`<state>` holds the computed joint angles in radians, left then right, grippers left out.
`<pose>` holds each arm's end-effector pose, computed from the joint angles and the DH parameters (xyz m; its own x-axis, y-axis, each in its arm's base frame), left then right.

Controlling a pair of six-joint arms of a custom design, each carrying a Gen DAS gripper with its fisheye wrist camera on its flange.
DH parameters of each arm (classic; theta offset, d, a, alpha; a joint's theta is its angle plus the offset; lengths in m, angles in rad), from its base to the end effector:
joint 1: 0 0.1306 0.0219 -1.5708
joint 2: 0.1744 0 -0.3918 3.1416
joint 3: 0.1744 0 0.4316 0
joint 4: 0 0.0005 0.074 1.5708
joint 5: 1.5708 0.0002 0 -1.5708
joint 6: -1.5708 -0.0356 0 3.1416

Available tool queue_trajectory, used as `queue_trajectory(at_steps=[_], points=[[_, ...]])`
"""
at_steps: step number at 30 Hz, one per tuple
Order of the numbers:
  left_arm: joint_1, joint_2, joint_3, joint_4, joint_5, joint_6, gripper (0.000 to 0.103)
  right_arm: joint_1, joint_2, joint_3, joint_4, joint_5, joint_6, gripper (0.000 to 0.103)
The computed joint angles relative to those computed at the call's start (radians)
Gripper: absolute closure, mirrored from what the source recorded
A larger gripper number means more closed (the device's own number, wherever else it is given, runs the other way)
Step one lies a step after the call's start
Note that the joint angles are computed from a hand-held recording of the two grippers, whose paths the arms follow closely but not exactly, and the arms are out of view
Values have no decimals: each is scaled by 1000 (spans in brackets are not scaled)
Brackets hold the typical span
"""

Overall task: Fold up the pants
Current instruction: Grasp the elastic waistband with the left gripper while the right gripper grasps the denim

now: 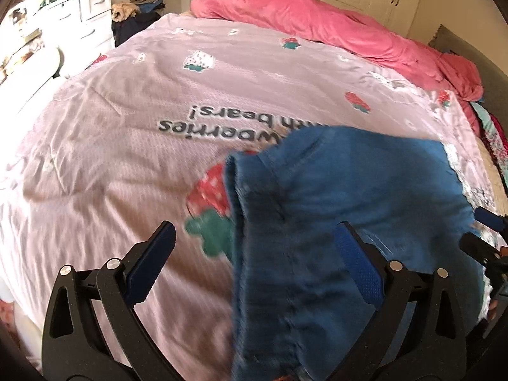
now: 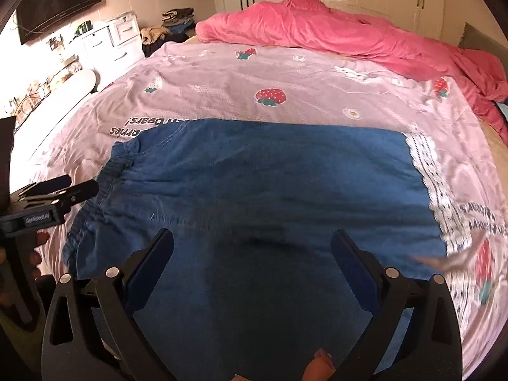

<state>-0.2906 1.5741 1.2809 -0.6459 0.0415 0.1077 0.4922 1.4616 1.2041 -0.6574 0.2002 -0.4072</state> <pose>0.5445 -0.1649 0.3029 -0.8020 0.1278 -0.5835 0.2249 0.9696 -0.0968 0.4716 0.2443 0.3252 -0.7824 0.0209 -0.6224 -0.0505 0.9940 0.0968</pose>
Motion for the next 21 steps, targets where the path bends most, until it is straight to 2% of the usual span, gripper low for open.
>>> queue_trajectory(at_steps=[4,8,11,14,17,19,21], points=[[15,67,72,-18,-2,-22,9,-15,48,52,-22,-18,51,4],[34,113,119,-36,58,-1,9,-22,97,106,-32,-3,126,4],[29,144,152,-44,39,-49,9,-31,129,144,-40,-3,162,4],[39,170,178,-54,89,-53,9,-39,170,191,-44,0,214,4],[37,185,187,-38,116,-88,9,-43,220,248,-70,22,258,4],[33,203,198,-44,132,-116,14,-49,244,274,-75,5,276,4],[30,221,211,-65,145,-136,31,-53,271,303,-87,-11,294,4]])
